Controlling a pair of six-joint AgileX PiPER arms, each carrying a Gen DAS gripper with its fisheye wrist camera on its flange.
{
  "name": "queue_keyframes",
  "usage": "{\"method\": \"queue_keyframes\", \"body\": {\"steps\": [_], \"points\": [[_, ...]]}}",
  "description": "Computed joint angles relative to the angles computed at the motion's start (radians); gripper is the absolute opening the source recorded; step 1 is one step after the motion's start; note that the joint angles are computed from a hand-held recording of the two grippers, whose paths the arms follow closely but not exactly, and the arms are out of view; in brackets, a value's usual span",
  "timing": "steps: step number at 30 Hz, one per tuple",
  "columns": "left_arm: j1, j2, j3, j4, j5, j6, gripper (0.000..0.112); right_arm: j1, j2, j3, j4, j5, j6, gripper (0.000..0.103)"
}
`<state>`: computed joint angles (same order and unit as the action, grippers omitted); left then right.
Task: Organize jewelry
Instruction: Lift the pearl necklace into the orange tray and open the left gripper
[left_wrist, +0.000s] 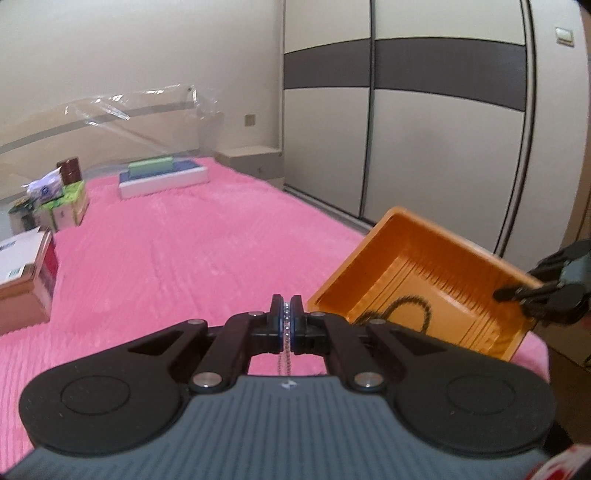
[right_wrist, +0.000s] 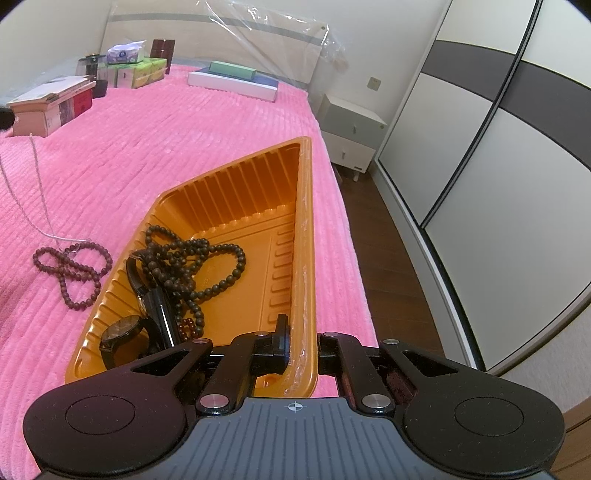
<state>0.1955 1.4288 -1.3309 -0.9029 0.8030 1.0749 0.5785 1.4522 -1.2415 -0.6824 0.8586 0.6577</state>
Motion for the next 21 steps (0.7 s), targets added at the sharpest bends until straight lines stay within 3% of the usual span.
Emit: {"method": "queue_keyframes", "body": {"steps": [15, 21], "points": [[-0.135, 0.006, -0.180, -0.038, 0.098, -0.080, 0.002, 0.004, -0.004, -0.003, 0.001, 0.005, 0.000, 0.005], [-0.248, 0.038, -0.232, -0.020, 0.093, -0.120, 0.002, 0.007, -0.006, -0.017, 0.010, 0.015, -0.007, 0.005]]}}
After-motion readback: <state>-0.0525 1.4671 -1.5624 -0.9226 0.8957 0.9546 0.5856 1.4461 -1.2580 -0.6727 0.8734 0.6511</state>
